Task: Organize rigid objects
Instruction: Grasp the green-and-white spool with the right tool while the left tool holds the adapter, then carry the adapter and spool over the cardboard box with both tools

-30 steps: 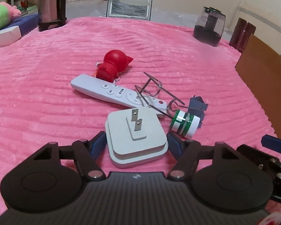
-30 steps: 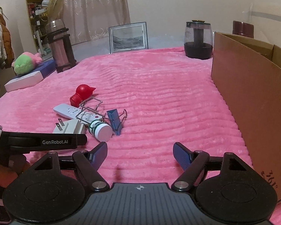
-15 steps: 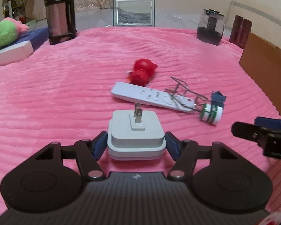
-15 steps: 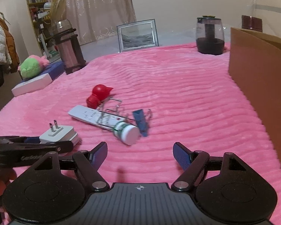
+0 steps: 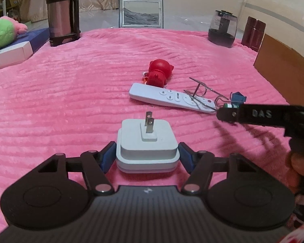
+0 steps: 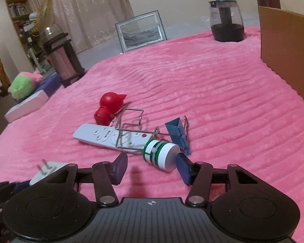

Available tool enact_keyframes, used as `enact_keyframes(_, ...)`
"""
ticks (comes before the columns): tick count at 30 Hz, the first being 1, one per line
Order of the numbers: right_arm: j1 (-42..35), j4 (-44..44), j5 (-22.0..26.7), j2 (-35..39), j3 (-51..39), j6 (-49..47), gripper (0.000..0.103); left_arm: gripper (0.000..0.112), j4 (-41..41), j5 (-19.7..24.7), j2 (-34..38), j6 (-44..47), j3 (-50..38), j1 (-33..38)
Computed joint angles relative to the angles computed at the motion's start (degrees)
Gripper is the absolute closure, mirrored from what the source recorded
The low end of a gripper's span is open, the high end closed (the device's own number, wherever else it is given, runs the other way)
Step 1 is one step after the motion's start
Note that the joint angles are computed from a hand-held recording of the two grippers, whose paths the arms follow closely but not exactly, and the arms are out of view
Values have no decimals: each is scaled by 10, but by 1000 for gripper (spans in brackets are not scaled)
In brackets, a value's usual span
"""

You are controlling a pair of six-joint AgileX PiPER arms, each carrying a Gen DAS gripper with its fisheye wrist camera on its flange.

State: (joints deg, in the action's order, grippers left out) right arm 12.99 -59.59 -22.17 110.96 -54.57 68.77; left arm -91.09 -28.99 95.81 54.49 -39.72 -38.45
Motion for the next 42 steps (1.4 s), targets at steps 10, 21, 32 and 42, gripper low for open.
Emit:
enact_keyframes(10, 30, 107, 63, 9, -16, -109, 69, 50, 69, 12, 3, -81, 16, 2)
enact_keyframes(21, -29, -24, -15, -78, 112, -145, 75, 50, 26, -15, -1, -57, 26, -68)
enact_keyframes(32, -35, 43, -35, -83, 146, -243, 75, 45, 15, -42, 23, -78, 11, -73)
enact_keyframes(42, -53, 12, -56, -102, 161, -238, 75, 52, -53, -38, 16, 11, -16, -68)
